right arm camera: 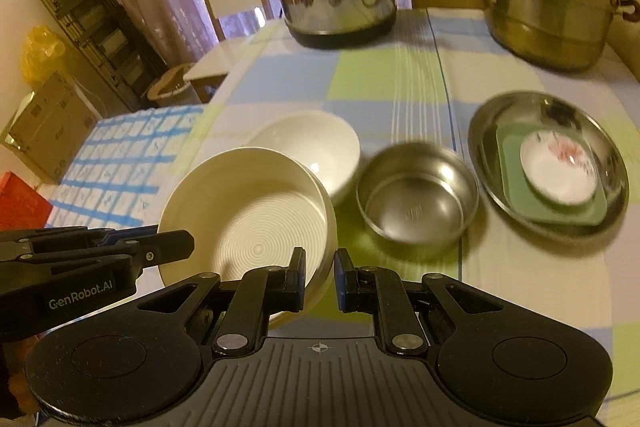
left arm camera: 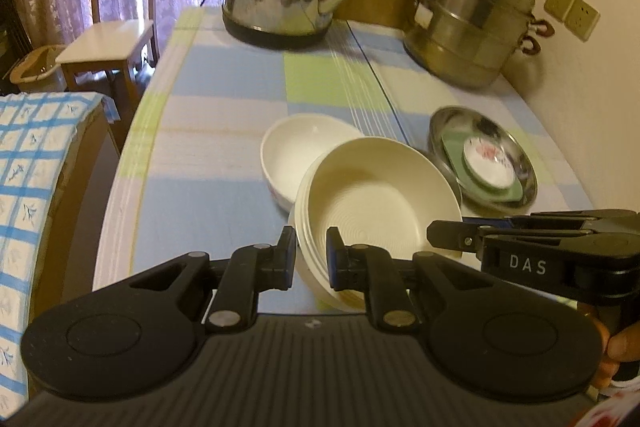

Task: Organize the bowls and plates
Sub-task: 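Lift the cream bowls and carry them over the flower-print white bowl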

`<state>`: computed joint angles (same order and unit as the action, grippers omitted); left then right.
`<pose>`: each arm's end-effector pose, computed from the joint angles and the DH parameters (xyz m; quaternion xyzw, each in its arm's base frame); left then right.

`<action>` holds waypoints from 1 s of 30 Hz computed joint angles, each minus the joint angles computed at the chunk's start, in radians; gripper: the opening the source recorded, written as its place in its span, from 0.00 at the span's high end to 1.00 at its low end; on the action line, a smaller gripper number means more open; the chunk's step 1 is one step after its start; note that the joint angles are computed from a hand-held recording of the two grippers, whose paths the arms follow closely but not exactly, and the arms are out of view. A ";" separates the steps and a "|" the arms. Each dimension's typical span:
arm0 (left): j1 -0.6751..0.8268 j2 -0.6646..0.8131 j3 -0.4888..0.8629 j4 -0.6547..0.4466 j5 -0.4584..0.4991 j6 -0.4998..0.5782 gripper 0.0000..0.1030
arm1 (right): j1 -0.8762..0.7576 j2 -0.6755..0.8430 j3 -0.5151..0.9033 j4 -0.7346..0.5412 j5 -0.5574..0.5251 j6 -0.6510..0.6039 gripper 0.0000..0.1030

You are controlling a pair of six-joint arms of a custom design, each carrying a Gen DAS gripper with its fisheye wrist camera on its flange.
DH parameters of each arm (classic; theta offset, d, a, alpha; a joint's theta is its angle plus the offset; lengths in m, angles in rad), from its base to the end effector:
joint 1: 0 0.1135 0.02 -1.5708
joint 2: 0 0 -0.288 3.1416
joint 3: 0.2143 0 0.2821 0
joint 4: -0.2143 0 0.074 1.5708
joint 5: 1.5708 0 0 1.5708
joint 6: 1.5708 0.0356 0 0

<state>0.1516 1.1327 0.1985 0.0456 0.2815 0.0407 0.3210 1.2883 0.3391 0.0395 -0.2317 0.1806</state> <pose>0.1776 0.0171 0.1043 -0.0048 0.9342 -0.0998 0.3424 0.2021 0.0758 0.1152 -0.1033 0.9346 0.1859 0.2852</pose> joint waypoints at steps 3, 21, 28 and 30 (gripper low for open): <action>-0.008 0.031 0.023 0.024 -0.010 -0.009 0.86 | -0.011 0.018 0.024 0.006 -0.009 -0.009 0.85; -0.029 0.326 0.214 0.165 -0.043 -0.050 0.87 | -0.069 0.245 0.215 0.066 -0.047 -0.033 0.85; -0.031 0.478 0.293 0.200 -0.052 -0.064 0.87 | -0.076 0.390 0.304 0.077 -0.052 -0.036 0.85; -0.030 0.516 0.309 0.204 -0.051 -0.068 0.87 | -0.077 0.427 0.321 0.082 -0.051 -0.039 0.86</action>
<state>0.1215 1.6492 0.5070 0.2494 0.2310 -0.0268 0.2437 1.7152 0.6605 0.1210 -0.2830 0.1414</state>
